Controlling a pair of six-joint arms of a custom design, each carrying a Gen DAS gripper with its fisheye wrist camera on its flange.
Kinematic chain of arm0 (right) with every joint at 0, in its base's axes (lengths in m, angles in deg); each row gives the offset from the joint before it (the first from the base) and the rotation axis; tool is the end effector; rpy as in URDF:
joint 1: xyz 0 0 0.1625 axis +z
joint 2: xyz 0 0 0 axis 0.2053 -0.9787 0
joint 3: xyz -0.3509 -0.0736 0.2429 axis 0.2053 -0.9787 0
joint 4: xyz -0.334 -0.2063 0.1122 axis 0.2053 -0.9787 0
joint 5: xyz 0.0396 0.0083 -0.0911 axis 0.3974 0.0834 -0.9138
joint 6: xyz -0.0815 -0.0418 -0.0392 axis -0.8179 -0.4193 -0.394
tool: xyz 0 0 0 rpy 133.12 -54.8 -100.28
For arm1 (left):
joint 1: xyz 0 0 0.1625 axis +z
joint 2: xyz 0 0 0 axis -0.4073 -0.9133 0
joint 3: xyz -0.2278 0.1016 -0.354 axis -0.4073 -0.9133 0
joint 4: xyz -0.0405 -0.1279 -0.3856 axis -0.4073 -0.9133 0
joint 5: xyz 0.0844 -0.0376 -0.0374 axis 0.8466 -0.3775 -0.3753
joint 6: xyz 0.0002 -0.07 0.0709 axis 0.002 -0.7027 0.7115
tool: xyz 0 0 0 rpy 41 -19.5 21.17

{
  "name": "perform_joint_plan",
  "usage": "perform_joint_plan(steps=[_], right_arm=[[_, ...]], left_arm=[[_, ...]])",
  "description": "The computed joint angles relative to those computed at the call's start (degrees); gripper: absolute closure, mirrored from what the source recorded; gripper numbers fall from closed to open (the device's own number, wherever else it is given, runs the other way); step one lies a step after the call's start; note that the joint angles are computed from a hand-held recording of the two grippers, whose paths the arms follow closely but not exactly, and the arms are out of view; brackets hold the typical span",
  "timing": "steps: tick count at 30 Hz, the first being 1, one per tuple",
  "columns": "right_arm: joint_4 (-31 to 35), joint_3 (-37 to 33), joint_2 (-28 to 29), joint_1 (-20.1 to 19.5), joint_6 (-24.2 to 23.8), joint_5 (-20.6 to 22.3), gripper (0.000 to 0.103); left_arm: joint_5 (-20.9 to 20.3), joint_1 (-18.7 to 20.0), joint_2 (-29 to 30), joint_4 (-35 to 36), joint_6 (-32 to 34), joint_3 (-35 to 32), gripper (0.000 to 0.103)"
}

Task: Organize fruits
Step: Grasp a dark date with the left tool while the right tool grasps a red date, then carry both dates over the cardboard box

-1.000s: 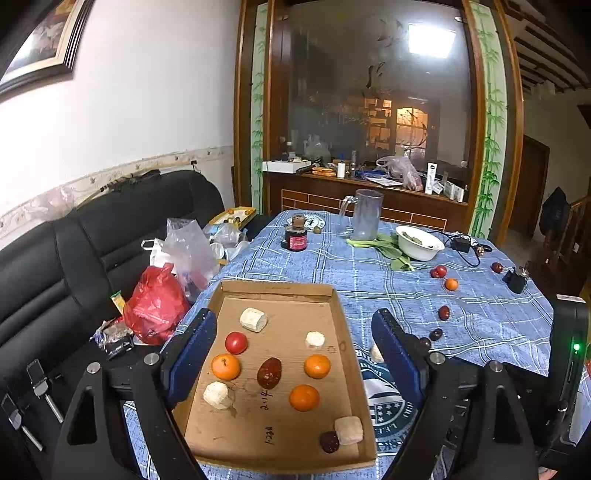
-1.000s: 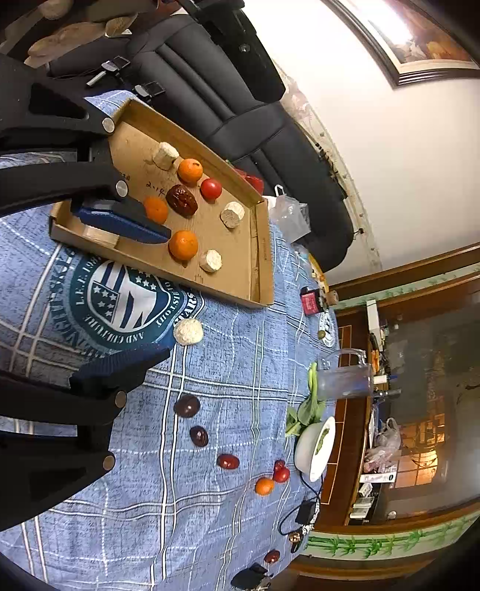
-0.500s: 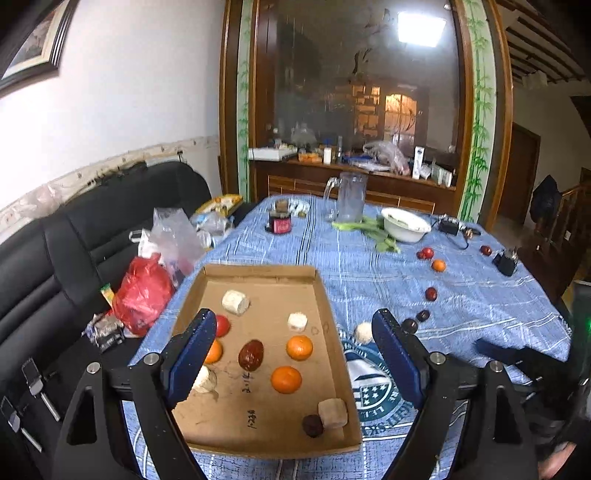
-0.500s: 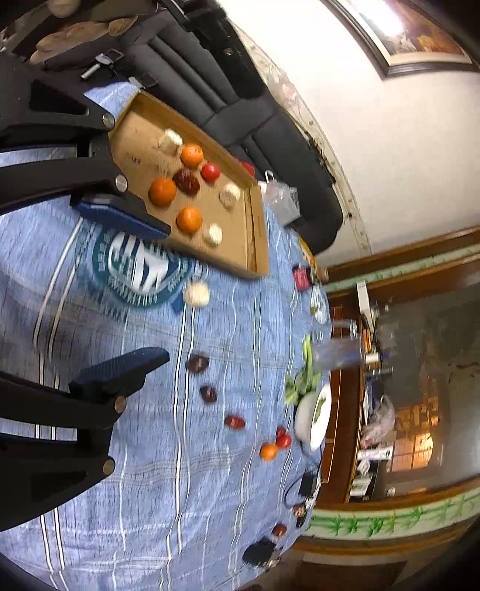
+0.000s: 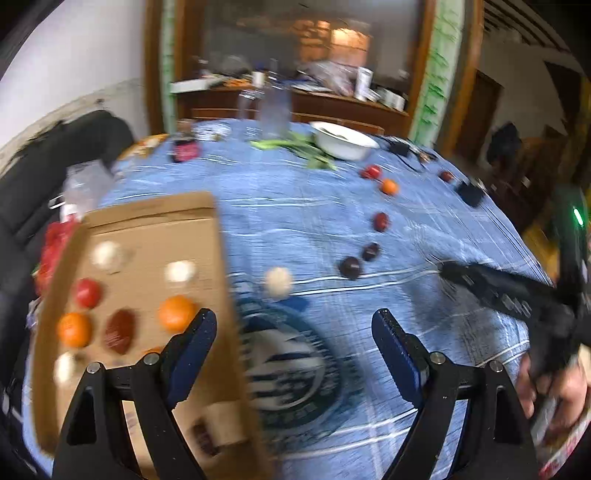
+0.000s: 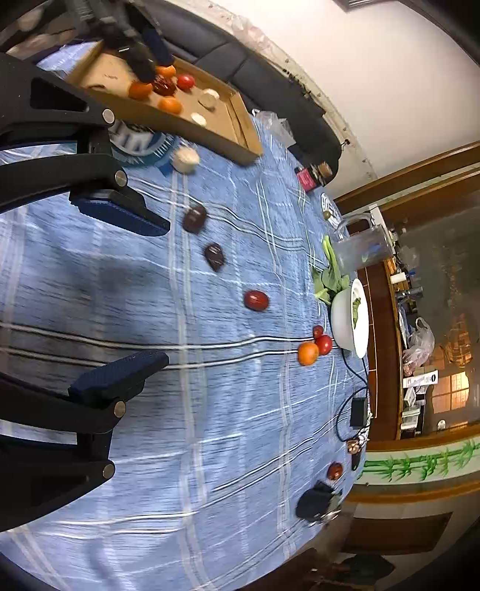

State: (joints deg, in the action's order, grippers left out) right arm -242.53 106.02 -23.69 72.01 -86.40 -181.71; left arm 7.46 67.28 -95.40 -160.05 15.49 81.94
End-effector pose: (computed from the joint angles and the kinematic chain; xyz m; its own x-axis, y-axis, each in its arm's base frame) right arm 0.0490 -0.5377 0.1837 -0.8491 -0.0832 0.5217 -0.4008 0.7447 -0.5336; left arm -0.2360 -0.5054 0.0273 -0.7585 0.1900 -0.6234 0.5355 0.7268 -0.4302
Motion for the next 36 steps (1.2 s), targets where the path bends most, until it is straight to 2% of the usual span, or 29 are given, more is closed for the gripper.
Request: perform_joint_plan(steps=[3,5,7,9,14,17,19,21,24,26,27,36], right_arm=[[3.3,-5.6,2.6,0.8,0.1,-1.5,0.035],[6.6,-9.5,4.3,0.8,1.0,-1.2,0.035],[9.3,-13.0,6.3,0.9,1.9,-1.5,0.035],[10.5,-16.2,8.5,0.9,2.0,-2.3,0.035],[13.6,-21.1,11.7,0.2,2.0,-3.4,0.038],[13.1,-22.4,12.8,0.4,-0.1,-3.9,0.039],[12.6,-22.8,13.2,0.4,-1.0,-4.0,0.044],[12.0,-23.0,13.5,0.5,-1.7,-4.5,0.058],[11.7,-23.1,13.6,0.6,-2.7,-4.6,0.073],[11.6,-23.0,13.6,0.6,-2.7,-4.6,0.08],[11.7,-22.8,13.4,0.5,-2.5,-4.3,0.081],[10.8,-20.1,10.9,-0.1,0.0,-1.5,0.081]], left_arm=[[-4.7,1.8,2.4,3.0,1.2,-4.4,0.021],[-5.9,2.8,4.1,4.8,2.0,-7.3,0.034],[-6.4,3.6,5.4,6.9,1.9,-9.6,0.043],[-7.7,4.9,6.5,8.6,1.2,-12.0,0.045],[-7.3,6.3,9.6,11.4,1.5,-16.8,0.046],[-7.1,6.7,11.0,12.5,1.9,-18.8,0.046],[-7.1,6.9,11.8,13.0,2.2,-19.8,0.046],[-6.6,7.0,12.6,12.9,3.0,-20.5,0.047],[-4.8,6.7,13.6,11.4,4.6,-20.9,0.057],[-3.8,6.6,14.0,10.2,5.3,-20.8,0.075],[-4.9,6.7,13.8,9.6,5.5,-20.5,0.08],[-6.3,5.5,10.4,5.7,4.3,-15.8,0.08]])
